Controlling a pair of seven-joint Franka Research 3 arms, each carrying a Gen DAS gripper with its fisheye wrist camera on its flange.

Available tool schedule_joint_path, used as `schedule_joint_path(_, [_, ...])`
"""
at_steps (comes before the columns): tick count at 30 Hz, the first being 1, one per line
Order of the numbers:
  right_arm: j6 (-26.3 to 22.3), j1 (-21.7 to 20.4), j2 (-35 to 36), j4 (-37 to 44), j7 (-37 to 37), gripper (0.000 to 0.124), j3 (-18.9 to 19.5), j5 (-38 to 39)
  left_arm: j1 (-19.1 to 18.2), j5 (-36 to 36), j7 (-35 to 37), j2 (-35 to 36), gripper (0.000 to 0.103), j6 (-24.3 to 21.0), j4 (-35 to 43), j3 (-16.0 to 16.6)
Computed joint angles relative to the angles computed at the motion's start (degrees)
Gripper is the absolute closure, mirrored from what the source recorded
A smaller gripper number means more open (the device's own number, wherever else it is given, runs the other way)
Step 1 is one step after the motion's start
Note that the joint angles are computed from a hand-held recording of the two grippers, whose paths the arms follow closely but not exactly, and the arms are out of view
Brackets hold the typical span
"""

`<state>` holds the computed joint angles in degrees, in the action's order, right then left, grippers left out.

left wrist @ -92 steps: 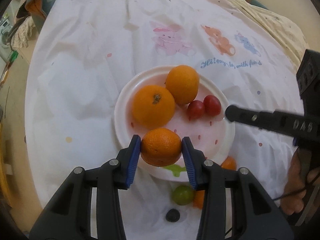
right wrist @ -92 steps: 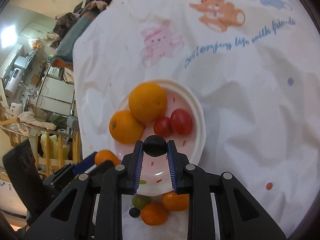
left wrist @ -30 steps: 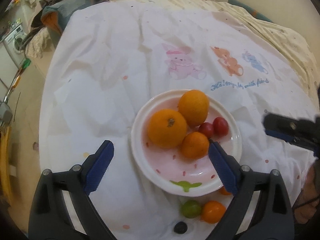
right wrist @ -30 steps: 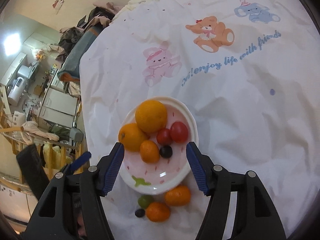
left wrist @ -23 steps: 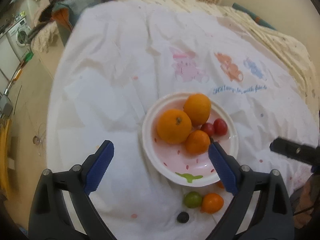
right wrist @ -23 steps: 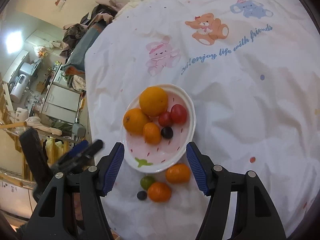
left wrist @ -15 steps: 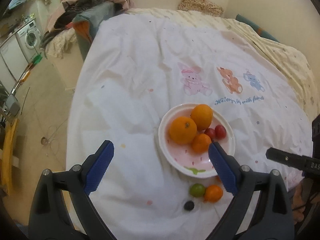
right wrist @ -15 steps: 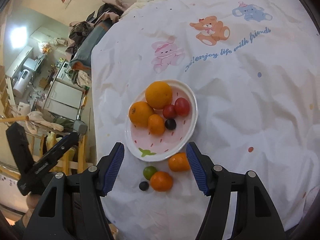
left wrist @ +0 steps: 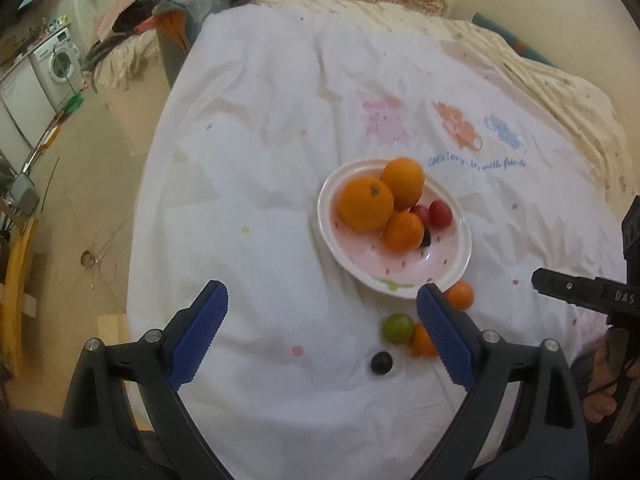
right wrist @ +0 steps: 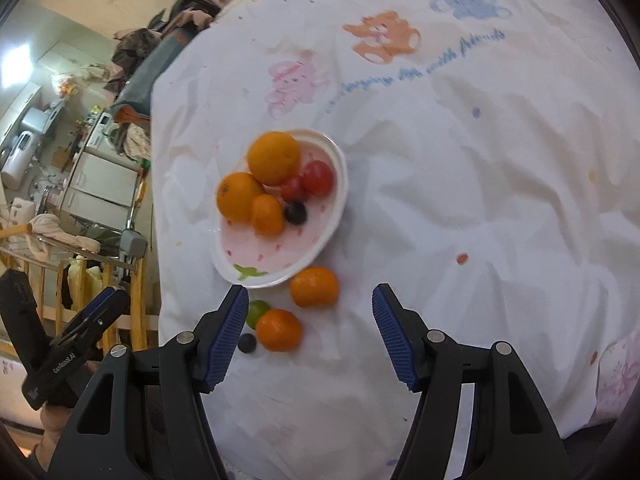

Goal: Organize fruits
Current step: 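Move the right gripper to the loose fruits and grasp a small orange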

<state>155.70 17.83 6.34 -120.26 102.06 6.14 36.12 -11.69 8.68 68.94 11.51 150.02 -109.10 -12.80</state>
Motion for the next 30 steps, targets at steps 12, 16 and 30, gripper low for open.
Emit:
schedule_joint_path(12, [-5.1, -0.8, 4.2, 2.6, 2.1, 0.057, 0.1, 3.4, 0.3, -2.1, 1.1, 0.1, 0.010, 2.2, -2.5, -0.6])
schedule_joint_path(16, [-7.0, 0.4, 7.3, 6.4, 5.2, 0.057, -0.3, -2.6, 0.6, -3.7, 2.2, 0.3, 0.010, 1.2, -2.1, -0.9])
schedule_joint_path(30, [-15.6, 3.7, 17.5, 19.5, 6.4, 0.057, -1.5, -19.9, 0.9, -6.6, 2.9, 0.9, 0.010, 0.5, -1.6, -1.1])
